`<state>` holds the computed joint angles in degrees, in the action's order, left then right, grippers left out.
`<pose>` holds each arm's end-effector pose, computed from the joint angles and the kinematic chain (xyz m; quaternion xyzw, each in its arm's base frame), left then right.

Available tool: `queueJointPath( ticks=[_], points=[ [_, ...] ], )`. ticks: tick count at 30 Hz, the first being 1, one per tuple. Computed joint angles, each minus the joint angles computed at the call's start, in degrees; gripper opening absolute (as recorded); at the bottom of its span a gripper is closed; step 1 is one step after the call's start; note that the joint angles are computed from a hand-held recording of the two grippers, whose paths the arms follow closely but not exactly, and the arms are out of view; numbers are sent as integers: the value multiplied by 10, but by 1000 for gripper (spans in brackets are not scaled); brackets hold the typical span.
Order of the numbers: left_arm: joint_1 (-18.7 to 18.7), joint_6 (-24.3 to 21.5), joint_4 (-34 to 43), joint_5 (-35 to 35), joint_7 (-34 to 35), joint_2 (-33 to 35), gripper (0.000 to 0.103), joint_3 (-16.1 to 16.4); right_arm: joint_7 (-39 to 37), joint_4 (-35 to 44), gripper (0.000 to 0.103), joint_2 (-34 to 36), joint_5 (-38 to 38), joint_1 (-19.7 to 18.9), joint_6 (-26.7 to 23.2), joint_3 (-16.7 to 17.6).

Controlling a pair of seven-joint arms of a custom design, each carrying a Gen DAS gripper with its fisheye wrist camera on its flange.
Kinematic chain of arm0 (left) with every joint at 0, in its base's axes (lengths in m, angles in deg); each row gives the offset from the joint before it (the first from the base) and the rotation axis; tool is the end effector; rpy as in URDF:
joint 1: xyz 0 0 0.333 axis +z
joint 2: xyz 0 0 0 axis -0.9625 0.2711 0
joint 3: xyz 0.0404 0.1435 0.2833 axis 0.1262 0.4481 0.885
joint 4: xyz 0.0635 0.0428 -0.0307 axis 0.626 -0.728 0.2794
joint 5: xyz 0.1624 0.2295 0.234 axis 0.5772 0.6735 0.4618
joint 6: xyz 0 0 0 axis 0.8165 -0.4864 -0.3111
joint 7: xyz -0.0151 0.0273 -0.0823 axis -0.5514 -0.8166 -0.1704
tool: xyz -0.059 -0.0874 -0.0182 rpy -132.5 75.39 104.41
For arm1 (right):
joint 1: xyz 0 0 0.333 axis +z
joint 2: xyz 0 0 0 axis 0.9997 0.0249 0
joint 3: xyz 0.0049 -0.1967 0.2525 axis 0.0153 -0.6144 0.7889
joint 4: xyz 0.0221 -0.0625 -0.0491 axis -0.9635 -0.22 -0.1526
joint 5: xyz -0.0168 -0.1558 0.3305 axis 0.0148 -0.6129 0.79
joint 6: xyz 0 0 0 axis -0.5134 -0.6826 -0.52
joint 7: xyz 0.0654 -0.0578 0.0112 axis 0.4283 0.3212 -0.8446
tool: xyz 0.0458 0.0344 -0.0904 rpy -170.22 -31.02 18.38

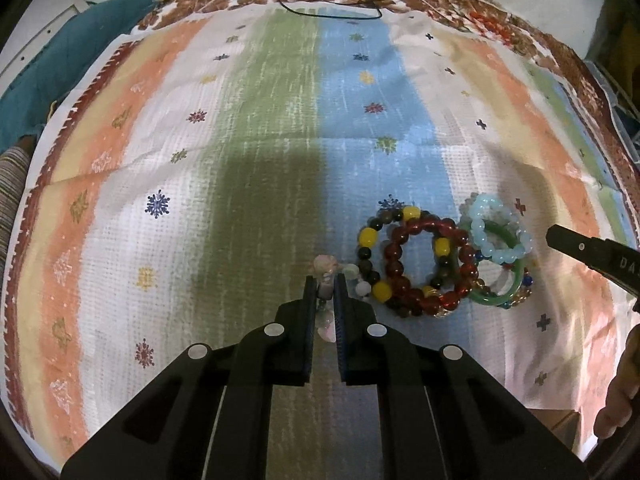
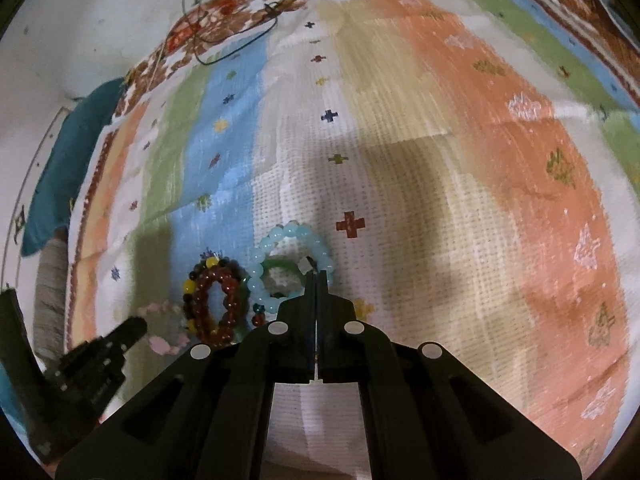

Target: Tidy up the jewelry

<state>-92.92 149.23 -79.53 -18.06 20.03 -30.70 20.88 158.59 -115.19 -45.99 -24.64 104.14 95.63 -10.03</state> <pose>0.4464 -0.3006 0.5019 -0.7827 0.5874 -0.1403 0.1505 0.4855 0.1897 0.5662 -0.7083 0.6709 0.0351 0.2167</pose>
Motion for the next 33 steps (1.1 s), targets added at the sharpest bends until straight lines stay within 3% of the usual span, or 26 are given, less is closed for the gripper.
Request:
queueJointPath(
  ticks=[3, 4, 5, 21, 26, 33],
  points=[
    [0, -2, -2, -5, 0, 1, 8, 1, 9, 3, 11, 5, -3, -1, -11, 0],
    [0, -5, -2, -6, 0, 3, 9, 1, 11, 2, 35, 5, 1, -1, -12, -1],
    [1, -9, -1, -6, -1, 4, 9, 1, 12, -2, 47, 2, 4, -2, -8, -2],
    [0, -21, 0, -9, 7, 11, 9, 2, 6, 0, 46, 22, 50, -1, -11, -6],
    [-1, -25, 0, -13, 13, 16, 9, 2, 2, 5, 20, 31, 59, -2, -14, -7],
    [-2, -30, -1, -12, 14, 15, 9, 2, -3, -2, 12, 26, 79, -4, -6, -10]
  ],
)
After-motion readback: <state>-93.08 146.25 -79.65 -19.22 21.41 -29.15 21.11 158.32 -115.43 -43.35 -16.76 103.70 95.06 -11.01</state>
